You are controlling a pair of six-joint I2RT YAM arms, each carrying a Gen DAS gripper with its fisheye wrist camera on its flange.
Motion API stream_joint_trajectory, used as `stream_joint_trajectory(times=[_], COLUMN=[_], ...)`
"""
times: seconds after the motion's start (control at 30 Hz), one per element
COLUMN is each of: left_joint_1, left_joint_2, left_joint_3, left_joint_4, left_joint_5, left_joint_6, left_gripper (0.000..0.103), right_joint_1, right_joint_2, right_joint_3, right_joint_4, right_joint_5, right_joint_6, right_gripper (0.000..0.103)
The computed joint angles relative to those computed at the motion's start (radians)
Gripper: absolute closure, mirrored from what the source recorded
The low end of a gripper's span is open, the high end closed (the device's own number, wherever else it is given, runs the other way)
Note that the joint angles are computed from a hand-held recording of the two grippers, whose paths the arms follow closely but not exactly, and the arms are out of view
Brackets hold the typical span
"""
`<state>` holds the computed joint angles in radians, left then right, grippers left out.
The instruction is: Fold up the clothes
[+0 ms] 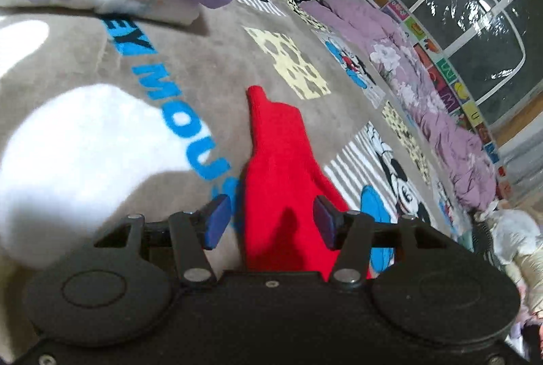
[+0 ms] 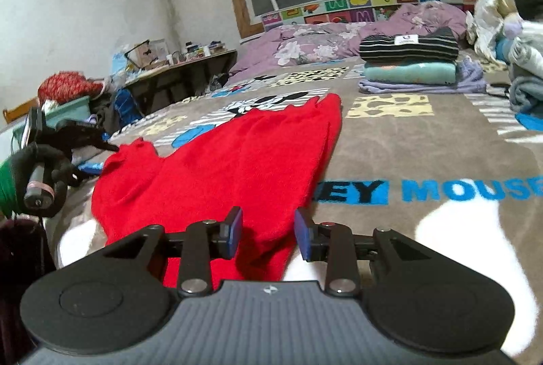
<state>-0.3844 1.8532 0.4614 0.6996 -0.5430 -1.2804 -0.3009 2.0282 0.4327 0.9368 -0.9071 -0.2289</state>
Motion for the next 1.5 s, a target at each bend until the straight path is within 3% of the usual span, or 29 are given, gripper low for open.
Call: stream_joint_trajectory(times=[0.03, 0.17, 0.23, 0.37, 0.53, 0.9, 1.2, 1.5], left_joint_1=[0.008, 0.024, 0.013, -0.046, -0.155, -0.337, -0.428, -0.506], left_joint_2=[0.012, 0.054, 0.057, 0.026, -0.034, 0.012, 0.213, 0.485], left_joint_3=[-0.009, -0.009, 0.006, 0.054, 0.109, 0.352, 0.71, 1.125], left_joint_4=[0.045, 0.124, 0.099, 0.022, 0.017, -0.096, -0.241, -0.455], left_joint_5=[0.005, 0.008, -0.013, -0.115, -0.217, -0.329, -0.303, -0.256], left_joint_6=[0.015, 0.063, 0.08, 0.168, 0.346, 0.561, 0.712, 0.837], left_gripper=[0.053, 0.084, 0.099, 0.099, 0.101, 0.102, 0.102, 0.102], right_joint_1=[-0.005, -0.025, -0.033, -0.041, -0.048, -0.074, -0.113, -0.183], right_joint_2=[0.008, 0.044, 0.06, 0.086, 0.112, 0.125, 0.166, 0.316], right_joint_3=[0.008, 0.043, 0.058, 0.081, 0.102, 0.115, 0.149, 0.249], right_joint_4=[0.003, 0.016, 0.02, 0.04, 0.077, 0.141, 0.209, 0.379], right_joint_5=[-0.004, -0.015, -0.02, -0.034, -0.083, -0.191, -0.268, -0.297], right_joint_6=[0.018, 0.101, 0.134, 0.194, 0.261, 0.366, 0.532, 0.923], right_gripper=[0.068, 0.067, 0.067, 0.067, 0.067, 0.067, 0.066, 0.066])
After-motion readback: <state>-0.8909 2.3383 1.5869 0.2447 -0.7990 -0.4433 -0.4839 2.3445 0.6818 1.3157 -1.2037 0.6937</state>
